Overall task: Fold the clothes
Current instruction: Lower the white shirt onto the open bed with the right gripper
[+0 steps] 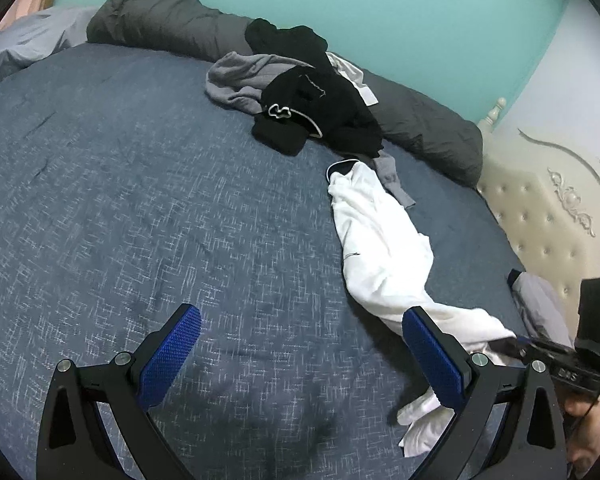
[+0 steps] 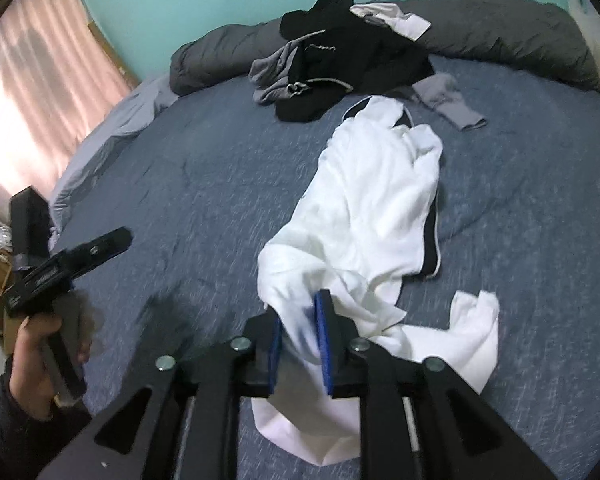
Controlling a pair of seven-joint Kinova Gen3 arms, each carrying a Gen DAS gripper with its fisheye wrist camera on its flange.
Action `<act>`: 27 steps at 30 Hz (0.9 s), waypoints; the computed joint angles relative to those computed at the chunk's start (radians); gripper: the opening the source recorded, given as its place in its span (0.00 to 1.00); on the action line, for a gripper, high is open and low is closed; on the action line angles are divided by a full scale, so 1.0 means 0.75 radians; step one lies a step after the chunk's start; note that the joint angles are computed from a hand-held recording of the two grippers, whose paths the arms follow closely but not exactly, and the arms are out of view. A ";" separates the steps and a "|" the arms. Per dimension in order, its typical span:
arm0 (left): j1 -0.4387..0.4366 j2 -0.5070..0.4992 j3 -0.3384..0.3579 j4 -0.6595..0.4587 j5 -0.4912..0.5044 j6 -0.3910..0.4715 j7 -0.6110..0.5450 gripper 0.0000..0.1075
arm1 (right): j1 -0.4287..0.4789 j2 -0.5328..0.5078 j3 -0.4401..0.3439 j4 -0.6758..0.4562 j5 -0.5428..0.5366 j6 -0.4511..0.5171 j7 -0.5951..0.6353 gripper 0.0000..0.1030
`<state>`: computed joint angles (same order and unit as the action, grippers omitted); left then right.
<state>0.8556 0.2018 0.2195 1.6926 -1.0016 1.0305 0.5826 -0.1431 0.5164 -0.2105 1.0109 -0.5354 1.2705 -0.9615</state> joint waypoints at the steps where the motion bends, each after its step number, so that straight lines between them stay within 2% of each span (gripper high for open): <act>1: -0.005 0.000 -0.003 0.001 -0.001 -0.006 -0.001 0.95 | 0.024 -0.001 -0.009 0.002 -0.026 0.014 0.011 0.24; 3: -0.014 0.000 -0.007 0.004 -0.002 -0.018 -0.003 0.95 | 0.079 0.018 -0.027 -0.032 -0.093 0.072 0.026 0.37; 8: -0.043 0.000 -0.021 0.015 0.002 -0.055 -0.013 0.95 | 0.129 0.049 -0.012 -0.120 -0.159 0.049 0.002 0.39; 11: -0.057 0.002 -0.026 0.016 0.005 -0.076 -0.028 0.96 | 0.067 0.116 0.037 -0.235 -0.064 0.033 -0.113 0.40; 15: -0.065 0.011 -0.030 0.012 0.009 -0.085 -0.062 0.95 | -0.014 0.242 0.064 -0.394 0.067 0.068 -0.262 0.48; 22: -0.088 0.002 -0.049 0.051 0.034 -0.142 -0.056 0.95 | -0.126 0.468 0.087 -0.648 0.224 0.213 -0.482 0.48; 25: -0.095 -0.008 -0.049 0.071 0.029 -0.160 -0.038 0.95 | -0.137 0.506 0.079 -0.678 0.250 0.233 -0.526 0.48; 27: -0.102 -0.014 -0.048 0.081 0.027 -0.169 -0.031 0.95 | -0.139 0.523 0.073 -0.689 0.257 0.240 -0.544 0.32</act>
<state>0.7794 0.1914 0.1836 1.7535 -0.9811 0.9040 0.5597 -0.2470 0.9090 -0.1560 0.4942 -0.3429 1.4508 -1.3692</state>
